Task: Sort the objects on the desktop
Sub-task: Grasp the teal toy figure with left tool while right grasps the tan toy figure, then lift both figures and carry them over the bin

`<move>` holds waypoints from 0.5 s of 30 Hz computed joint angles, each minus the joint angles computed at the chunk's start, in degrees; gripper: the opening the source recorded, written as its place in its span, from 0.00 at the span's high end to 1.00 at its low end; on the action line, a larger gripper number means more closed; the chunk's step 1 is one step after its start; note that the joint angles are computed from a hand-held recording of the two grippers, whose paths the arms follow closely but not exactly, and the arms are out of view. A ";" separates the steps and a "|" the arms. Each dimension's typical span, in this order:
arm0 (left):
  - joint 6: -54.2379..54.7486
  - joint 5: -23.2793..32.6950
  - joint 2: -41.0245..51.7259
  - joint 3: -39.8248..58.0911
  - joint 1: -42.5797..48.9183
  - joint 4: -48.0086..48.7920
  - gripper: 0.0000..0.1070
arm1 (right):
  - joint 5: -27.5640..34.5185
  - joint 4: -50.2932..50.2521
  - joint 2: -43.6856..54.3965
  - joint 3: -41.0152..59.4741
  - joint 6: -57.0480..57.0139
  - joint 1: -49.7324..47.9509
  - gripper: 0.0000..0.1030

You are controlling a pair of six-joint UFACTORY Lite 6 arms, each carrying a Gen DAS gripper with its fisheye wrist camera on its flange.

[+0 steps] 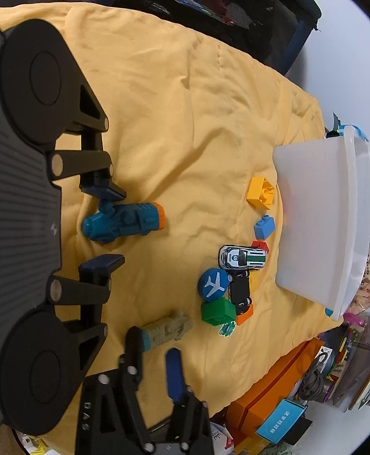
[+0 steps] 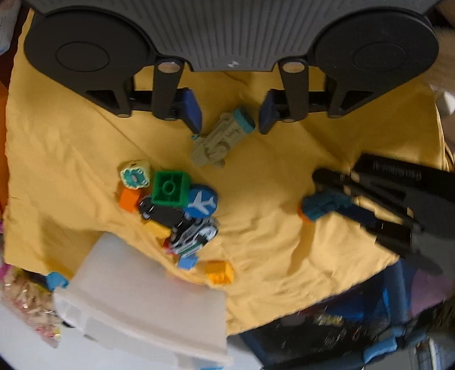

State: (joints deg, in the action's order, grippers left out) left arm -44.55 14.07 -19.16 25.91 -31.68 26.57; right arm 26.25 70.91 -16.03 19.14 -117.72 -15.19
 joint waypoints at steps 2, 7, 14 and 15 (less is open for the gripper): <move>-7.61 0.69 0.29 -0.17 -1.45 6.57 0.57 | -0.99 3.00 -1.11 -0.52 0.55 1.26 0.45; -12.53 1.12 2.74 1.51 -2.38 10.94 0.64 | -4.84 12.79 4.81 2.85 2.87 5.88 0.42; -8.28 1.36 0.76 0.51 -1.89 5.83 0.66 | -5.53 12.51 7.32 1.80 -1.67 4.62 0.70; -10.08 1.64 0.77 0.41 -2.47 7.41 0.66 | -4.98 15.21 6.88 0.83 -6.38 3.77 0.69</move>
